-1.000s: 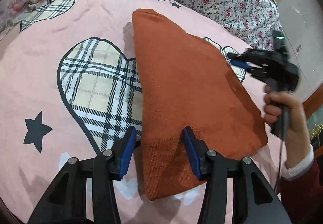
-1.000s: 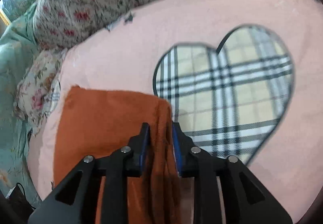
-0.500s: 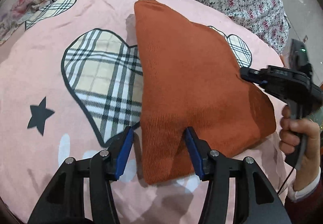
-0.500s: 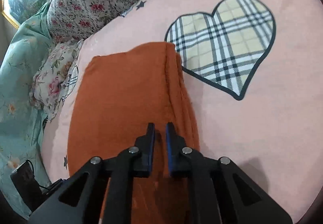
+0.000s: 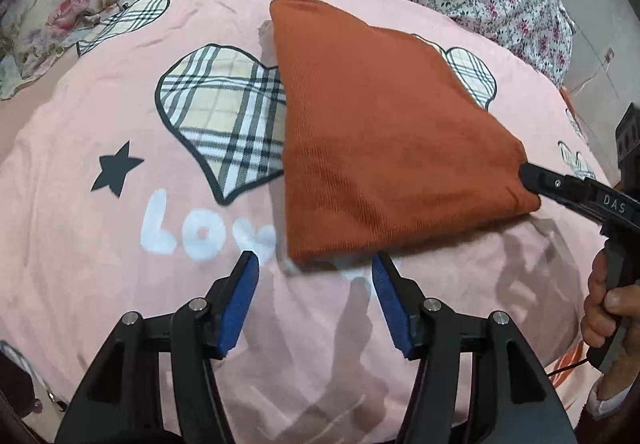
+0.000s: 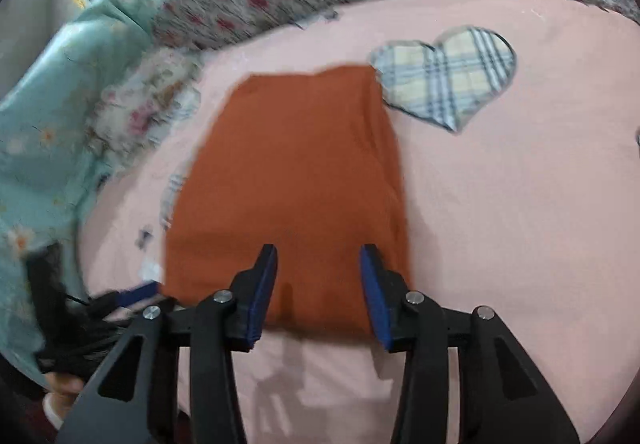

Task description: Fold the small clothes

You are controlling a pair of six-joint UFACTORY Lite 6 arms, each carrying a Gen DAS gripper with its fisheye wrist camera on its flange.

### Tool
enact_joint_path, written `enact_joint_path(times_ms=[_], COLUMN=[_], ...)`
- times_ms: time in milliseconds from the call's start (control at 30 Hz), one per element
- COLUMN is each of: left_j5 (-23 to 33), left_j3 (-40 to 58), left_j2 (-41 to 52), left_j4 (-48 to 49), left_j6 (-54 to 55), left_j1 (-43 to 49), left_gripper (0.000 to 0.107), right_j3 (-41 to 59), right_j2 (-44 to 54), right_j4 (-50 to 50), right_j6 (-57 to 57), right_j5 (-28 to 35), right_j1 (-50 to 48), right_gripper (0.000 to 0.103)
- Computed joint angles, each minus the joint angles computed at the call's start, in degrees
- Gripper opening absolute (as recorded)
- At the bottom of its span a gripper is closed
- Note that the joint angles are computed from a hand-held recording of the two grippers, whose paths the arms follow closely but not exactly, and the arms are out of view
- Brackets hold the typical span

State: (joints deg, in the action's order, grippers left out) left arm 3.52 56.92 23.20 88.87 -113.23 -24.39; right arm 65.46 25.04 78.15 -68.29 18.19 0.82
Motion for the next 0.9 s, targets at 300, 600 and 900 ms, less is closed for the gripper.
enact_joint_path(times_ms=[300, 600, 900], left_j5=[7.3, 12.5, 17.6], left_j3=[-5.0, -8.3, -7.9], left_j2=[-6.6, -10.7, -8.8], left_j4=[-5.9, -15.7, -16.3], left_j6=[4.8, 13.9, 14.6], left_j1=[-3.6, -6.6, -9.4], left_gripper=[0.075, 0.082, 0.086], right_j3=[-16.2, -25.9, -28.9], right_j2=[-14.6, -25.0, -26.5], right_j4=[16.9, 22.3, 39.7], right_j6=[-18.7, -26.9, -45.0], right_j5=[1.3, -4.9, -12.5], right_j1=[-2.4, 3.2, 11.1], right_gripper=[0.044, 0.068, 0.087])
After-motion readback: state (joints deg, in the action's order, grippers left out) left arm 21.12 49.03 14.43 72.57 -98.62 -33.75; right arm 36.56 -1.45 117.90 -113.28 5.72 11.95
